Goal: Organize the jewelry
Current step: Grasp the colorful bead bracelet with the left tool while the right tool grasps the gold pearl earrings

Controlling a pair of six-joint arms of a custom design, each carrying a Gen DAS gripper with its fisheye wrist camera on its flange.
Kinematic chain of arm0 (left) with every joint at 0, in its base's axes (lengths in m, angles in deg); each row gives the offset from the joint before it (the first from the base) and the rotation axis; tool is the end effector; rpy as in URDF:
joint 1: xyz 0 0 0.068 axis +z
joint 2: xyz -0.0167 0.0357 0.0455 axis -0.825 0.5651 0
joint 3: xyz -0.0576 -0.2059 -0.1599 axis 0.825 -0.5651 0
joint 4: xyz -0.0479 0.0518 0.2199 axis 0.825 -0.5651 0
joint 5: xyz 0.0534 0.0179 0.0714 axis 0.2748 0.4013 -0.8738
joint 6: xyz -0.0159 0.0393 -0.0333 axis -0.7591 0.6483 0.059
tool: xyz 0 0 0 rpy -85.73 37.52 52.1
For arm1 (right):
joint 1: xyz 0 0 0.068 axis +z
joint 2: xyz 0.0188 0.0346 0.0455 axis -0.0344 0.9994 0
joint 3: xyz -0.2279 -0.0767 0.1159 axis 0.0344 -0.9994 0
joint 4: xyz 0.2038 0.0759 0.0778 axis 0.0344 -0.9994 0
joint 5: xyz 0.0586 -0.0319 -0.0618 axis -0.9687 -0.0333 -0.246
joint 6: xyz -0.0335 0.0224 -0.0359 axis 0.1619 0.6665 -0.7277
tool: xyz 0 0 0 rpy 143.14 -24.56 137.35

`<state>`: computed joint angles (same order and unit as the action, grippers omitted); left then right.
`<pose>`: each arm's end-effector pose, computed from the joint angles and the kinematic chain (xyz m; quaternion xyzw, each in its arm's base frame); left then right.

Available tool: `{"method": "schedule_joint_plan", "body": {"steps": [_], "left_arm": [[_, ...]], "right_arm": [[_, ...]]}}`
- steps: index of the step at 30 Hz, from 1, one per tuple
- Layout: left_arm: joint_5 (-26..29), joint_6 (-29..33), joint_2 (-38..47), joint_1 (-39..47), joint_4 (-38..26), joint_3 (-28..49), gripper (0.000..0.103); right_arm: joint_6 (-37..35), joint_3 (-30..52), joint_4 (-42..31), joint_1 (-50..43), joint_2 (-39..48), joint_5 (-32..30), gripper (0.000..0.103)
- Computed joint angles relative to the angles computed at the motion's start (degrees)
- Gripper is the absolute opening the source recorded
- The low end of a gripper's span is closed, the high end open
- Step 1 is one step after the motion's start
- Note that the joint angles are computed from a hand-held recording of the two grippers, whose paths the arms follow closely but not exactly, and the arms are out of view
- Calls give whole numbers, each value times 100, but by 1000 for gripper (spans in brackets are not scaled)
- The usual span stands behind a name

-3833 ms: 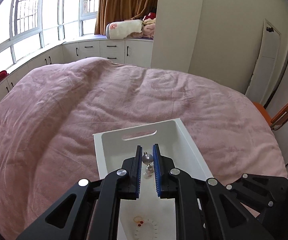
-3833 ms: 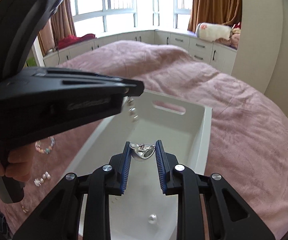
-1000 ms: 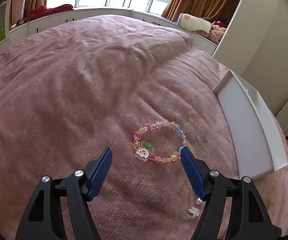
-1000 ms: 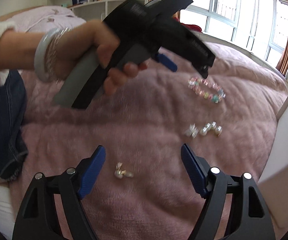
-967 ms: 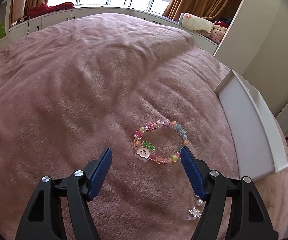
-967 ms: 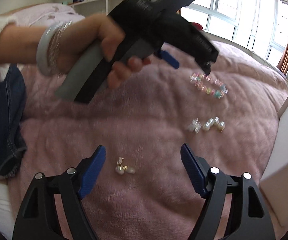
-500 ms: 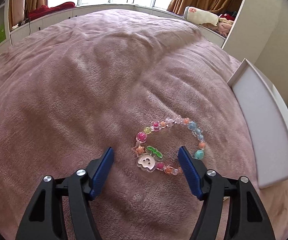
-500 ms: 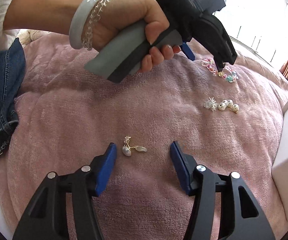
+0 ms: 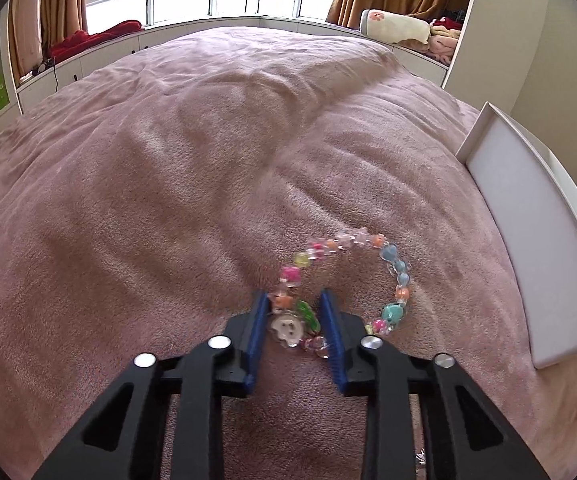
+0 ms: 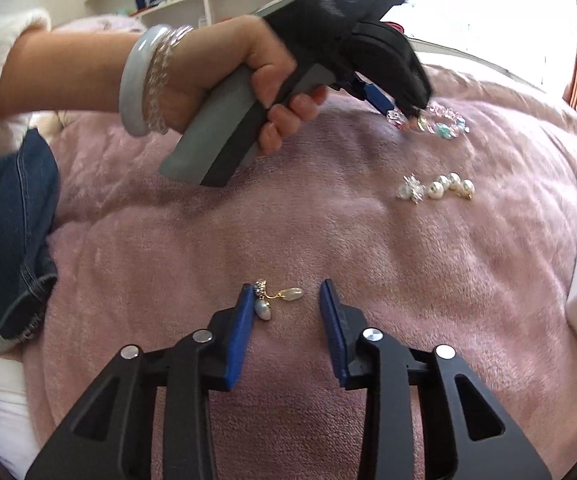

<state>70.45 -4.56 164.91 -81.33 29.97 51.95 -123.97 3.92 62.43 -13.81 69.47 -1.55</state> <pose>0.3946 -0.1816 0.1326 -0.0529 0.9442 -0.0464 0.3219 0.2234 -0.0220 0.1161 -0.4508 0.8101 0.2273 0.2981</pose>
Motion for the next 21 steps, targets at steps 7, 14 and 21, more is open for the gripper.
{"method": "schedule_joint_plan", "body": {"steps": [7,14,21], "left_arm": [[-164,136,-82,-87,114,-124,29],[-32,105,-308,-28,207,-298,29],[-82,271,-555,-40,117,-204,29]], "right_arm": [[-386,356,-627,-399,262,-223,25],[-543,663,-1109,-648,499,-439,25],[-655,885,-1575,-808,560,-649,25]]}}
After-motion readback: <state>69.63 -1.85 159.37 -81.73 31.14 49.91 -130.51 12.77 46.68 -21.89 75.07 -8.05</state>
